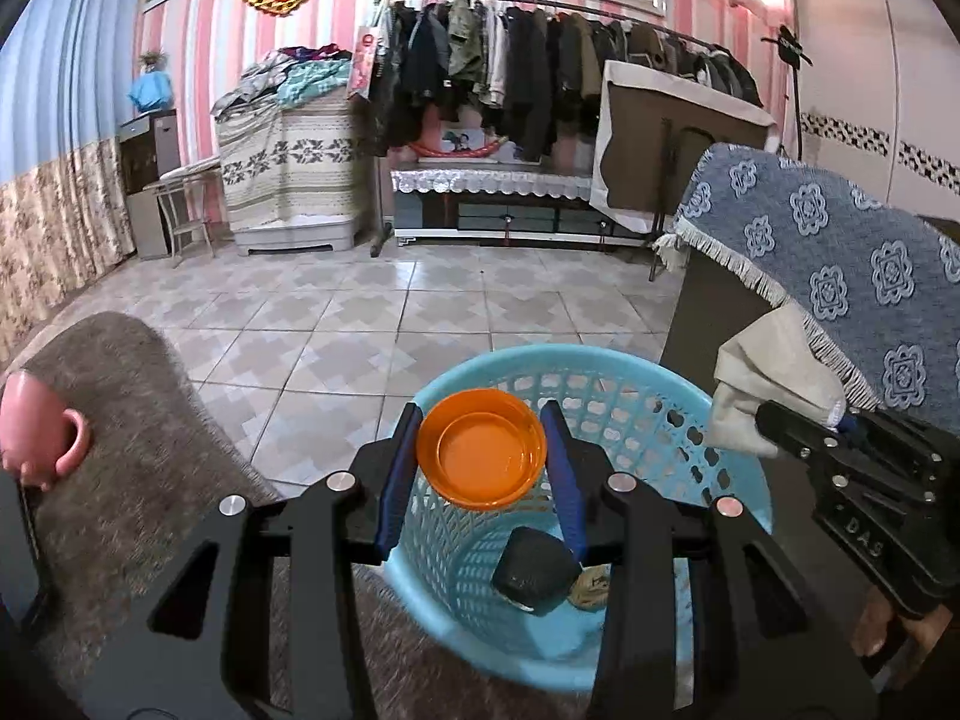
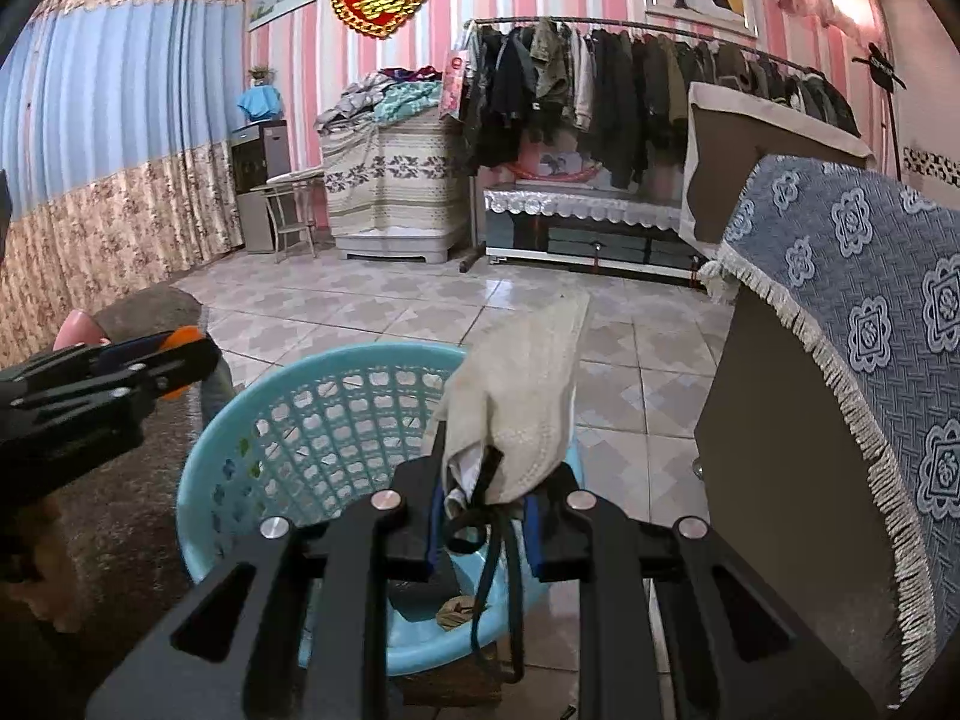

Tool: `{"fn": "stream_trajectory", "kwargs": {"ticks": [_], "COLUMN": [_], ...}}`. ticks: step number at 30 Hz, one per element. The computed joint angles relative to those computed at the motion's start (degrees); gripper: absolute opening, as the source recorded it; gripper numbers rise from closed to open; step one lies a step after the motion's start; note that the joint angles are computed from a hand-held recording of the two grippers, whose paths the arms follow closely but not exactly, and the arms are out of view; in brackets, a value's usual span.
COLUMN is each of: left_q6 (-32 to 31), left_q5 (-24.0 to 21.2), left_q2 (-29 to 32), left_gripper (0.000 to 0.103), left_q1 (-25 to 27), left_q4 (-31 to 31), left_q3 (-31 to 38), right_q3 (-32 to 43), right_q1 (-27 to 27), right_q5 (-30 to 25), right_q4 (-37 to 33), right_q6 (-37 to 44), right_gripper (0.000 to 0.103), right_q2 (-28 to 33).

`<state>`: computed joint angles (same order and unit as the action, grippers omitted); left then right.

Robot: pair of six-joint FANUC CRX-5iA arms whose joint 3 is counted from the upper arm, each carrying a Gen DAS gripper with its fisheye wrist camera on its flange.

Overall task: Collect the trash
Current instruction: 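Open the left tool to drop the orange bowl while the right tool drops the beige bag, then move the left tool to the khaki cloth and grasp it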

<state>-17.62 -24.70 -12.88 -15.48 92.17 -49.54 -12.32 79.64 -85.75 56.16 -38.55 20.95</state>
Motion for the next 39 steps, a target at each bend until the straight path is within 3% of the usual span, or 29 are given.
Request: {"fn": "stream_trajectory", "kwargs": {"ticks": [2, 4, 6, 10, 15, 22, 26, 27, 28, 29, 31, 34, 39], "left_q6": [-2.0, -4.9, -5.5, -9.3, -8.9, -5.2, -9.7, -9.1, -8.3, -8.4, -8.4, -7.5, -3.2], "left_q5": [0.9, 2.4, 1.7, 5.5, 8.0, 7.7, 11.0, 10.7, 10.1, 10.0, 9.8, 8.9, 6.0], "left_q2": [0.5, 0.5, 0.3, -0.3, -0.2, -0.6, -1.4, -1.6, -1.7, -2.0, -2.6, -3.6, -5.2], "left_gripper": [0.05, 0.069, 0.077, 0.092, 0.094, 0.096, 0.096, 0.096, 0.096, 0.096, 0.097, 0.097, 0.097], "left_q1": [-1.1, -2.7, -2.2, -4.1, -2.7, 1.4, -0.1, 0.6, 1.4, 1.7, 2.3, 3.7, 7.8], "left_q4": [1.3, 5.5, 6.8, 14.8, 17.4, 14.5, 18.7, 17.7, 16.6, 16.5, 16.2, 14.8, 10.1], "left_q3": [0.0, -0.2, -0.1, 0.3, 1.3, 1.2, 0.9, 0.8, 0.7, 0.5, 0.2, -0.4, -1.2], "right_q3": [-0.4, -0.6, -0.8, -0.7, -0.7, 0.9, 2.9, 3.6, 4.1, 4.4, 4.6, 6.4, 6.8], "right_q1": [-0.2, -0.2, -0.3, -0.6, -1.0, -2.8, -4.4, -4.8, -5.1, -5.3, -5.4, -5.2, -4.0], "right_q5": [0.1, 0.2, 0.6, 1.1, 1.7, 4.4, 5.9, 5.8, 5.8, 5.7, 5.0, 2.7, -0.3], "right_q4": [0.0, 0.0, 0.1, 0.2, 0.7, 2.2, 2.1, 1.8, 1.5, 1.5, 2.5, 2.0, 2.4], "right_q6": [-0.3, -0.3, -0.5, -0.1, 0.2, 1.0, 2.4, 2.7, 2.9, 2.8, 2.6, 4.3, 3.0], "right_gripper": [0.02, 0.02, 0.02, 0.02, 0.02, 0.021, 0.023, 0.025, 0.036, 0.057, 0.073, 0.075, 0.091], "right_q2": [-0.1, -0.2, -0.3, -0.1, 0.0, 1.7, 3.5, 3.9, 4.3, 4.5, 5.0, 6.0, 5.8]}}
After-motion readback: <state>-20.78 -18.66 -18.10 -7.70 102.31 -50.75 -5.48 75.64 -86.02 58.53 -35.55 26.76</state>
